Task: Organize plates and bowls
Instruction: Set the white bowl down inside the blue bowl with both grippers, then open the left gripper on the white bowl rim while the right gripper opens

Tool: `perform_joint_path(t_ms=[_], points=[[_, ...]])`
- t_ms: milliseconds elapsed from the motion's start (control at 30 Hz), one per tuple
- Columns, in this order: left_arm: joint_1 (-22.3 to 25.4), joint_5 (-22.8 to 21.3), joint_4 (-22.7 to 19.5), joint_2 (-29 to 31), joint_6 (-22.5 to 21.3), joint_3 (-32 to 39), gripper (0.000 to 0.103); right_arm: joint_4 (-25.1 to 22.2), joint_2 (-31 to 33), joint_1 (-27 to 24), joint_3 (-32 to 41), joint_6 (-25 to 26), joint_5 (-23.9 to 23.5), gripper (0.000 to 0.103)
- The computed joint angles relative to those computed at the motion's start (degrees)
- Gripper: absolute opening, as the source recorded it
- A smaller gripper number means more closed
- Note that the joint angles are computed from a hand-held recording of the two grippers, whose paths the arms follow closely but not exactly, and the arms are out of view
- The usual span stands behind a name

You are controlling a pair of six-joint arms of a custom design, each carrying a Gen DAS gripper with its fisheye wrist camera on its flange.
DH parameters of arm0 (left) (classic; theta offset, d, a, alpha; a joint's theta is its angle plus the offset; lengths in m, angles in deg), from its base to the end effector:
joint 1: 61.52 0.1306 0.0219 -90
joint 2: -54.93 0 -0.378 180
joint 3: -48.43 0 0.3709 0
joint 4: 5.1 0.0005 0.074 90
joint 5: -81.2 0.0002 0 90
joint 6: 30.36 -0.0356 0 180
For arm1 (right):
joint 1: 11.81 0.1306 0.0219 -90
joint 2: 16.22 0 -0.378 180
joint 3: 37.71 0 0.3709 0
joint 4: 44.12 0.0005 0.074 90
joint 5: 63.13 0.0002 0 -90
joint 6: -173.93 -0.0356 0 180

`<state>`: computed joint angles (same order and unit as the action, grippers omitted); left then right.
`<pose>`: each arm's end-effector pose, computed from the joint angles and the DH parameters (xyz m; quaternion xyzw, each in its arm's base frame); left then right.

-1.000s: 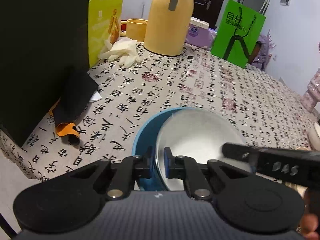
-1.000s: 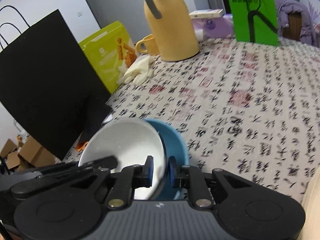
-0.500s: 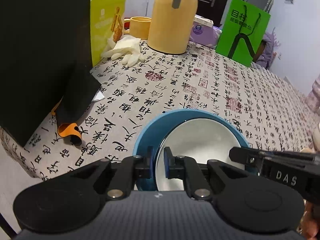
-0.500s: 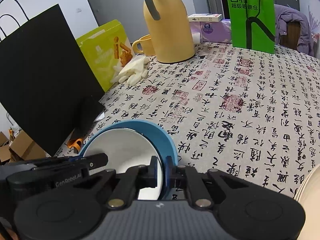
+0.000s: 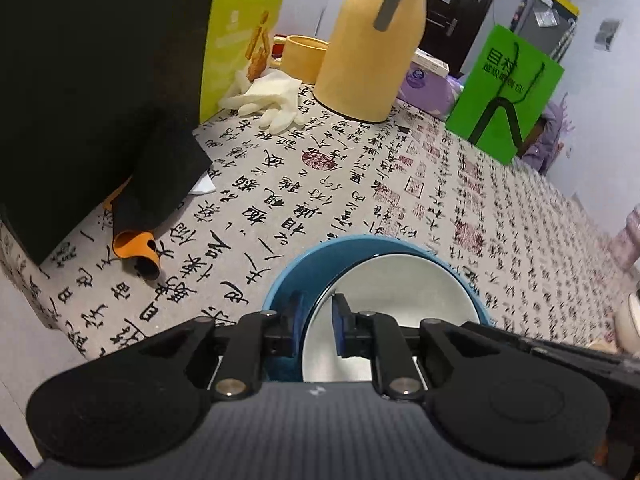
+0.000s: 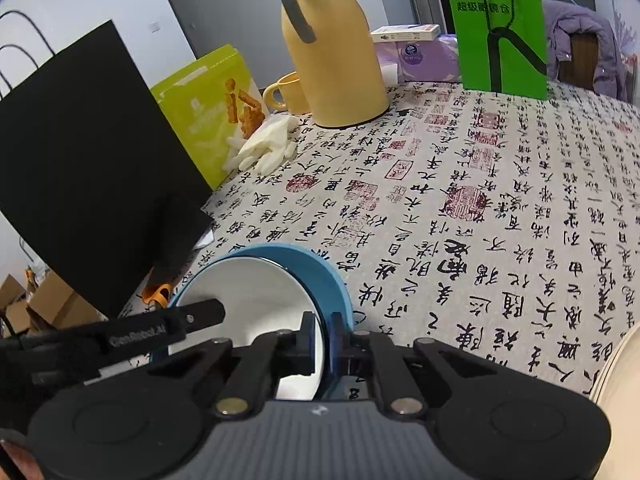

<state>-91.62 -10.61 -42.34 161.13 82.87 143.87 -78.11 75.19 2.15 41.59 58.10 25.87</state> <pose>0.4890 -0.2828 0.3428 0.0503 0.9321 -0.1476 0.3268 0.4558 0.1134 0.3516 0.0927 0.9228 0.1348 0.3487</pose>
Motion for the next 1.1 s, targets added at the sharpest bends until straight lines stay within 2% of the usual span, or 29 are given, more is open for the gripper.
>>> perform_joint_path(t_ms=[67, 200, 333, 433, 533, 633, 800, 900, 967, 1000, 1067, 1100], points=[[-0.01, 0.05, -1.71, 0.2, 0.77, 0.8, 0.014, -0.24, 0.02, 0.12, 0.12, -0.1, 0.21, 0.007], [1.39, 4.04, -7.01, 1.61, 2.83, 4.18, 0.014, -2.2, 0.4, -0.18, 1.46, -0.59, -0.71, 0.007], [0.35, 1.28, -9.87, 2.72, -0.06, 6.25, 0.015, -3.83, 1.02, 0.47, 2.52, 0.62, 0.61, 0.008], [-0.22, 0.62, -10.04, 2.83, -1.42, 6.47, 0.026, -2.98, 0.57, 0.17, 1.93, -0.17, -0.49, 0.011], [-0.09, 1.2, -9.38, 2.68, -1.48, 6.09, 0.027, -0.96, -0.99, -0.18, 0.49, -0.63, -0.54, 0.011], [-0.02, 1.49, -9.66, 2.82, -0.98, 6.46, 0.026, 1.99, -2.96, -0.34, -1.17, 0.96, -0.26, 0.011], [-0.1, 1.66, -9.68, 2.56, -0.97, 6.31, 0.03, 1.64, -3.05, -0.32, -1.42, 2.15, -0.58, 0.011], [0.41, 4.92, -8.39, 1.53, -1.06, 5.24, 0.046, 2.14, -3.03, -0.48, -2.11, 1.87, -1.06, 0.011], [0.41, 5.47, -6.91, 0.57, -1.12, 4.3, 0.071, 3.1, -3.59, -0.49, -3.02, 1.72, -0.77, 0.011], [0.24, 4.87, -5.47, -0.26, -1.45, 3.45, 0.073, 4.15, -4.08, -0.57, -3.72, 1.67, -0.72, 0.011], [0.07, 4.72, -3.42, -1.73, -2.31, 2.21, 0.083, 6.74, -5.39, -0.75, -5.42, 1.75, -0.33, 0.011], [0.05, 4.77, -2.08, -2.58, -2.51, 1.35, 0.085, 8.01, -6.1, -0.81, -6.29, 1.79, 0.1, 0.011]])
